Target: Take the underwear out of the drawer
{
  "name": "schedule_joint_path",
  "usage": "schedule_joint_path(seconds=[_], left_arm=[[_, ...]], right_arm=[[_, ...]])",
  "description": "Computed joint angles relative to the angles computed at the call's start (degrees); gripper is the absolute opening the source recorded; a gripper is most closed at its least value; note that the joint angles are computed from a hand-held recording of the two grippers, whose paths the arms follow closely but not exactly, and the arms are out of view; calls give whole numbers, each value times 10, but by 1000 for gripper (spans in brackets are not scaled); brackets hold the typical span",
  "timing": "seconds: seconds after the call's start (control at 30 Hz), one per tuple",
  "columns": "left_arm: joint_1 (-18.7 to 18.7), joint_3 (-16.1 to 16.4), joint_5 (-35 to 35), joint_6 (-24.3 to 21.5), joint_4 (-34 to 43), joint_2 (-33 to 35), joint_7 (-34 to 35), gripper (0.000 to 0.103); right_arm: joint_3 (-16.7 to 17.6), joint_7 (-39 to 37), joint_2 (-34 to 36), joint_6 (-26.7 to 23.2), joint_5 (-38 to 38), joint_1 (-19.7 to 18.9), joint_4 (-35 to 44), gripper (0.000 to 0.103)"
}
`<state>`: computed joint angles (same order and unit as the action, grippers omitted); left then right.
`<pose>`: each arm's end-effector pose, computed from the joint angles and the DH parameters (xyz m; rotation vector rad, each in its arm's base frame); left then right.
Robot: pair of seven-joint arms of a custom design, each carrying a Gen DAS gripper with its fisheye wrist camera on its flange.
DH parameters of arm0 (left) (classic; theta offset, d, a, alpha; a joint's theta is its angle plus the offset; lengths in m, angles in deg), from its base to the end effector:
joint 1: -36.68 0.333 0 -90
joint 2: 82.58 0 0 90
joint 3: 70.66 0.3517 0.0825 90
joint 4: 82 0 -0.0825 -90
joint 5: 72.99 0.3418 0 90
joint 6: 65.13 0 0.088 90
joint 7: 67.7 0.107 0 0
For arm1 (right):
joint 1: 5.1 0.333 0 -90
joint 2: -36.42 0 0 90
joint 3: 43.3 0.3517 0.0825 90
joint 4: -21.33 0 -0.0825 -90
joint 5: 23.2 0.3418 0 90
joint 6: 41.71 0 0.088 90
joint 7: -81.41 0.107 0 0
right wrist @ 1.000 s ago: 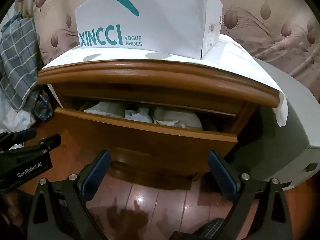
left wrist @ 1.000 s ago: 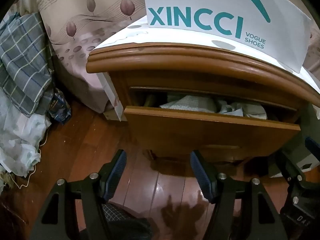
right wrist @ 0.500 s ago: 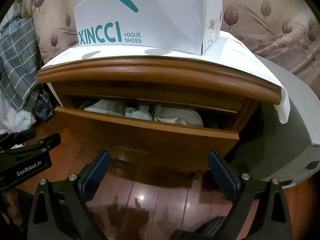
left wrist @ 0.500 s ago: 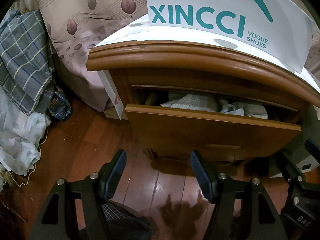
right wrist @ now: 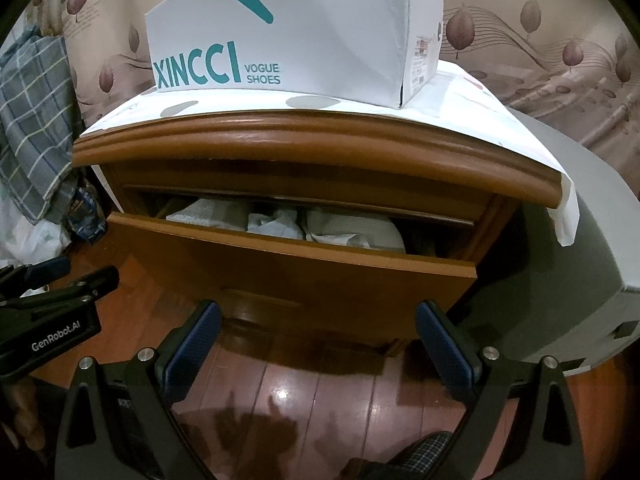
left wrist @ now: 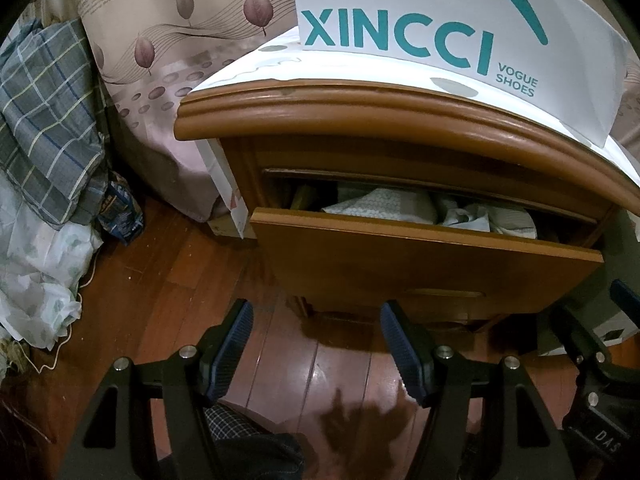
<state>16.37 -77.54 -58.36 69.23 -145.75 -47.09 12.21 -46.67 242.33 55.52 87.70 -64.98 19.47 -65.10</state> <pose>0.6875 -0.3121 0.5633 -1.4872 2.1829 -0.6481 0.6286 0.2319 0.5713 -1.3178 2.2304 -0.8988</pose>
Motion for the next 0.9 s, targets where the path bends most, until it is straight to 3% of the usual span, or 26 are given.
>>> schedule_joint_path(seconds=[0.9], left_arm=[[2,-2,-7,-11,7,2,2,68]], right_arm=[[0,-6,1,-4,13,-3,0,96]])
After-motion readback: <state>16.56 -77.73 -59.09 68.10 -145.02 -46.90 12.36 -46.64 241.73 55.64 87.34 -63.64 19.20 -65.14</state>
